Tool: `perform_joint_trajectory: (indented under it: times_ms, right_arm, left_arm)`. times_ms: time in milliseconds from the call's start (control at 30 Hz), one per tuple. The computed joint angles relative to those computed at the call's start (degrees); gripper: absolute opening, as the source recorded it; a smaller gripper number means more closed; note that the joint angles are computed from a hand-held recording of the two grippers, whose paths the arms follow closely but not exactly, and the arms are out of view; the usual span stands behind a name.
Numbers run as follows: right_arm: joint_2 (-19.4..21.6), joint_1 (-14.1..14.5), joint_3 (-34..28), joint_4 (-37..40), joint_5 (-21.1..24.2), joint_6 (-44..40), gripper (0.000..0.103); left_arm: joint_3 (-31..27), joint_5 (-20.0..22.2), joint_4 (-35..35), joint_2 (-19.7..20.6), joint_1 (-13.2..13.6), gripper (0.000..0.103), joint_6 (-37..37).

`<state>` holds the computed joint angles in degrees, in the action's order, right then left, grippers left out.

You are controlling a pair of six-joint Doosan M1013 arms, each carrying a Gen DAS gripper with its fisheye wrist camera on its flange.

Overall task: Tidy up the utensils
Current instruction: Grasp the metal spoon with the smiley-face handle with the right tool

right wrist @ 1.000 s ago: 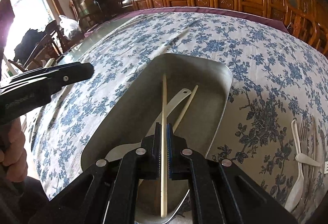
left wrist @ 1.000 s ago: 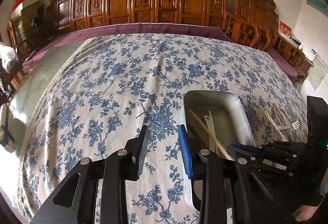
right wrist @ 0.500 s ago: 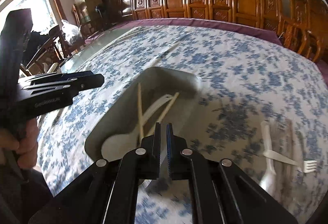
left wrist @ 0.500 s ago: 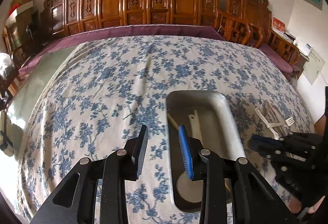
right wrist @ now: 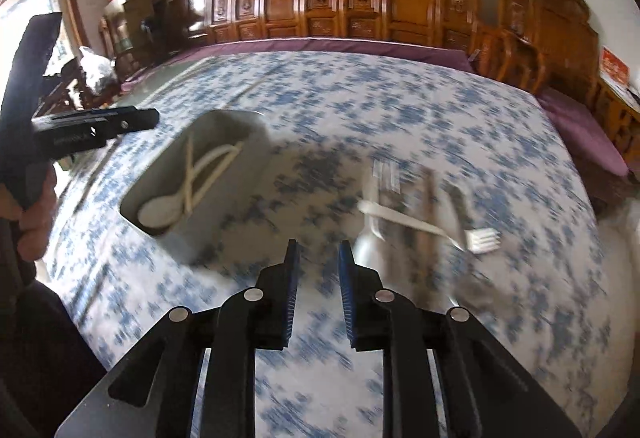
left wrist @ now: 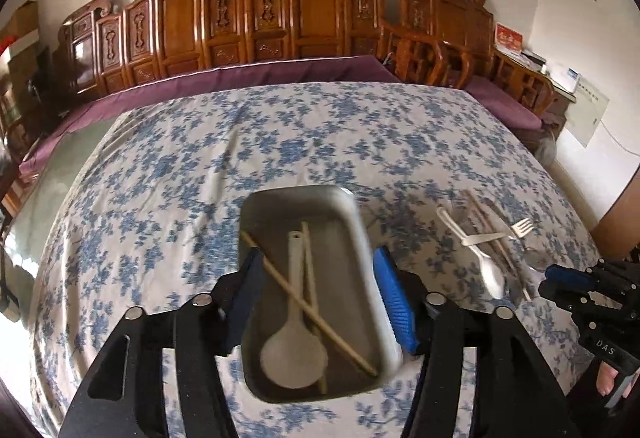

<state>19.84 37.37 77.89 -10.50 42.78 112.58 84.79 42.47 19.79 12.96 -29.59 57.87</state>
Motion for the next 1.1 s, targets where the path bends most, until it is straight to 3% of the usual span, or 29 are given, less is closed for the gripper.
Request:
perform_joint_trajectory:
  times_ms: [133, 467, 633, 900, 1100]
  right_arm:
    - [-2.14, -1.00, 2.89, -1.95, 0.99, 1.96, 0.034]
    - [-4.29, -3.35, 6.51, -4.09, 2.42, 4.47, 0.034]
    - [-2.08, -5.09, 4.55, -2.85, 3.77, 2.81, 0.034]
    - [4.16, -8.41, -1.77, 3.52, 9.97, -1.66, 0.034]
    - [6.88, -9.30, -4.64, 6.59, 13.27, -3.57, 0.034]
  left_arm:
    - [-1.04, 0.20, -2.26, 0.91, -1.44, 0.063, 1.52]
    - [-3.01, 2.02, -3.60, 3.85, -5.24, 0.063, 6.02]
    - [-3.27, 3.37, -4.33, 5.01, -5.90, 0.063, 7.32]
    - [-3.61, 3.16, -6.34, 6.00, -6.00, 0.063, 7.80]
    - [-3.83, 3.05, -6.68, 6.34, -6.37, 0.063, 8.72]
